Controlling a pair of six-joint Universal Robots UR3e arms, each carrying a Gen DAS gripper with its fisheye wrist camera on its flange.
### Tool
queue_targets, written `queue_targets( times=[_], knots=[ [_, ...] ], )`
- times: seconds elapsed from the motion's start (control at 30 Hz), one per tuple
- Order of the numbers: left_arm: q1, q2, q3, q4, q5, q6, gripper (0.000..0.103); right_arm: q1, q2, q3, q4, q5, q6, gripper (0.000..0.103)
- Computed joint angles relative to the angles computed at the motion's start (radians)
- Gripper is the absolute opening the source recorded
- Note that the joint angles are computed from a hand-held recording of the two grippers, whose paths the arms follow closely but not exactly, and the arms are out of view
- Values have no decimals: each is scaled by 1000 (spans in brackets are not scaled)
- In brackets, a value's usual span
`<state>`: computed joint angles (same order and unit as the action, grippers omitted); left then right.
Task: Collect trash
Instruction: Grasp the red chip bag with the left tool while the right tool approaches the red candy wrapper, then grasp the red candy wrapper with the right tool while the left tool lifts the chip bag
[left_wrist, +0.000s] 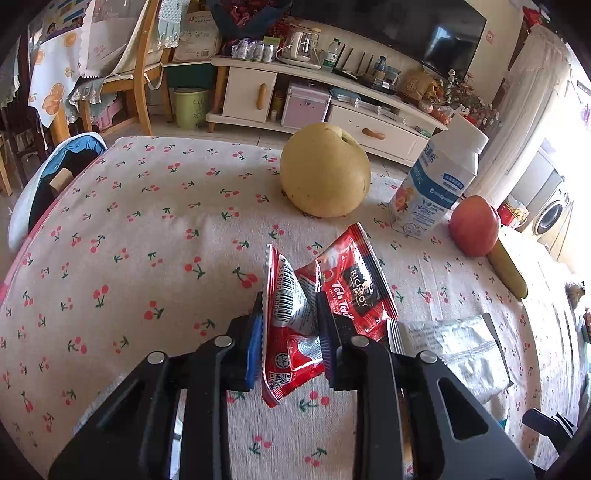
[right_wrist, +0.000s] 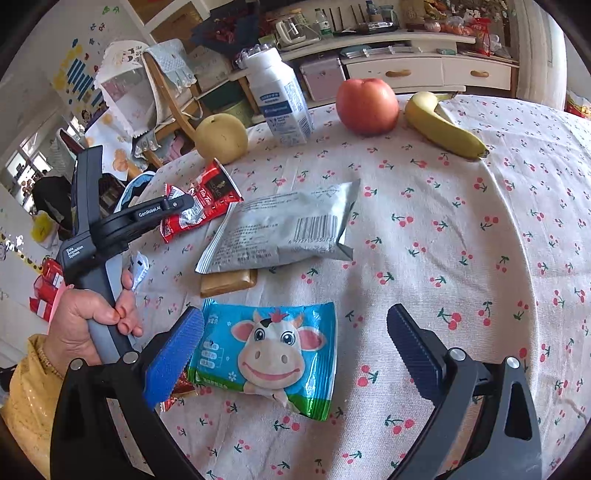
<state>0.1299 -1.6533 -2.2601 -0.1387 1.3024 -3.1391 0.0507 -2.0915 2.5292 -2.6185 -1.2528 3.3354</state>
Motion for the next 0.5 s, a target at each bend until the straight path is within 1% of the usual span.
queue_targets(
  times=[0.07,0.13,0.27,0.33,0.4,0.43,0.47,0.5],
  knots=[
    [35,82,-50,-30,-37,25,26,35,31,-17,-19,-13,2,98],
    [79,181,-100,-77,-72,60,25,55,44,-19,-42,14,-6,98],
    [200,425,-193,-244,-160,148,23,169,139,-50,-134,27,-8,98],
    [275,548,-229,-365,-211,205,23,239,208,-74,-186,16,-2,97],
    [356,681,-258,-512,-261,272,23,311,273,-104,-226,-14,3,95],
    [404,761,-268,-607,-290,313,23,346,302,-119,-243,-27,2,84],
    [462,844,-274,-717,-323,365,23,378,329,-134,-255,-39,-4,77],
    [529,943,-270,-859,-358,428,23,414,358,-155,-261,-62,-8,76]
  ],
)
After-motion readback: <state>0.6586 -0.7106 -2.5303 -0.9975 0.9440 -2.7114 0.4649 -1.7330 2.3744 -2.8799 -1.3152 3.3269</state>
